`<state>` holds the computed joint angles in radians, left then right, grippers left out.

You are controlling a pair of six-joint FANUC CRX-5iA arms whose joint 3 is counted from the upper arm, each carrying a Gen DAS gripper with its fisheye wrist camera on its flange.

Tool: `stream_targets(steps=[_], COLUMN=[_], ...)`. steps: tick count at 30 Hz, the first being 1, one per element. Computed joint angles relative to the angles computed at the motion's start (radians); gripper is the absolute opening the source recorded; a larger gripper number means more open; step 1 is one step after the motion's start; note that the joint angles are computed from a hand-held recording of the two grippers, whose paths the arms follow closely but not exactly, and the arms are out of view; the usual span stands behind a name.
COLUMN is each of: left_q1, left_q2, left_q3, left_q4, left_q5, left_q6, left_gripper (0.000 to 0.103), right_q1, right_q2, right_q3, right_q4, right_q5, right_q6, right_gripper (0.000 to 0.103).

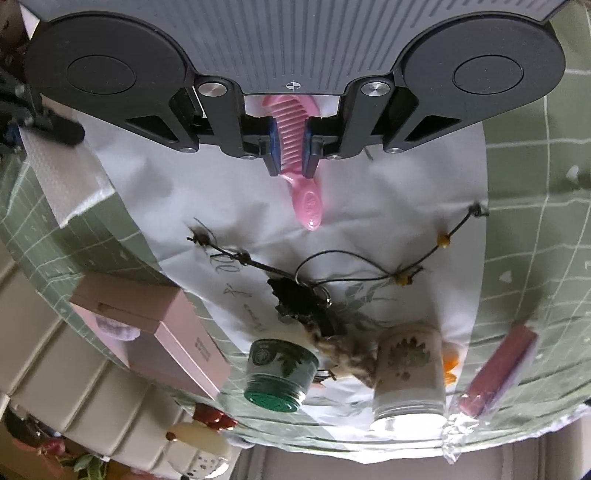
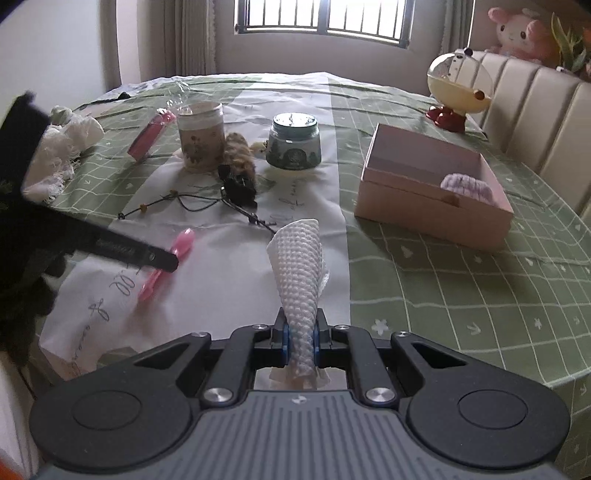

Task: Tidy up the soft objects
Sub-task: 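Carry the paper towel into the pink box with the right gripper while the left gripper carries the comb there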

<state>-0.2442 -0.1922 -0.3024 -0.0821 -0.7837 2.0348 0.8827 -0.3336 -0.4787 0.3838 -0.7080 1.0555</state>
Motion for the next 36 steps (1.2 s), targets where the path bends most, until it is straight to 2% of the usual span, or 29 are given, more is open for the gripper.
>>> stream_targets(steps=[1, 9, 13, 14, 17, 18, 20, 22, 27, 30, 31, 34, 36], left_q1=[0.005, -0.032, 0.035, 0.042, -0.001, -0.002, 0.028, 0.044, -0.009, 0.006, 0.019, 0.051, 0.042], left_q2=[0.008, 0.034, 0.048, 0.038, 0.041, 0.047, 0.067, 0.090, 0.156, 0.151, 0.138, 0.075, 0.048], left_q3=[-0.002, 0.040, 0.055, 0.052, 0.109, 0.118, 0.106, 0.097, 0.164, 0.142, 0.117, 0.014, -0.010], left_q4=[0.024, -0.048, 0.084, 0.090, -0.058, -0.073, -0.007, 0.046, -0.053, -0.019, 0.008, 0.103, 0.099], left_q5=[0.004, -0.028, -0.070, -0.059, -0.083, -0.089, -0.084, -0.074, -0.100, -0.058, -0.029, 0.079, 0.106], left_q6=[-0.034, -0.026, -0.021, -0.011, 0.066, 0.082, 0.050, 0.005, -0.007, -0.064, -0.085, -0.158, -0.178], left_gripper=[0.015, 0.015, 0.015, 0.016, 0.016, 0.016, 0.018, 0.030, 0.031, 0.029, 0.023, 0.023, 0.023], right_q1=[0.001, 0.003, 0.015, 0.021, 0.030, 0.029, 0.026, 0.027, 0.036, 0.036, 0.035, 0.035, 0.031], right_q2=[-0.001, 0.041, 0.053, 0.050, 0.046, 0.046, 0.052, 0.057, 0.049, 0.049, 0.048, 0.047, 0.039], right_q3=[-0.004, 0.006, 0.008, 0.001, -0.013, -0.014, -0.013, -0.015, -0.032, -0.033, -0.035, -0.034, -0.029], right_q4=[-0.003, -0.053, -0.067, -0.058, -0.034, -0.035, -0.037, -0.027, -0.002, -0.001, 0.000, -0.002, -0.014], right_q5=[0.001, -0.012, -0.027, -0.026, -0.017, -0.013, -0.008, -0.004, 0.003, 0.005, 0.009, 0.008, 0.008], right_q6=[0.002, 0.007, 0.019, 0.014, 0.003, 0.002, 0.001, -0.005, -0.012, -0.016, -0.019, -0.015, 0.000], right_gripper=[0.012, 0.012, 0.012, 0.012, 0.012, 0.012, 0.012, 0.012, 0.013, 0.013, 0.013, 0.013, 0.012])
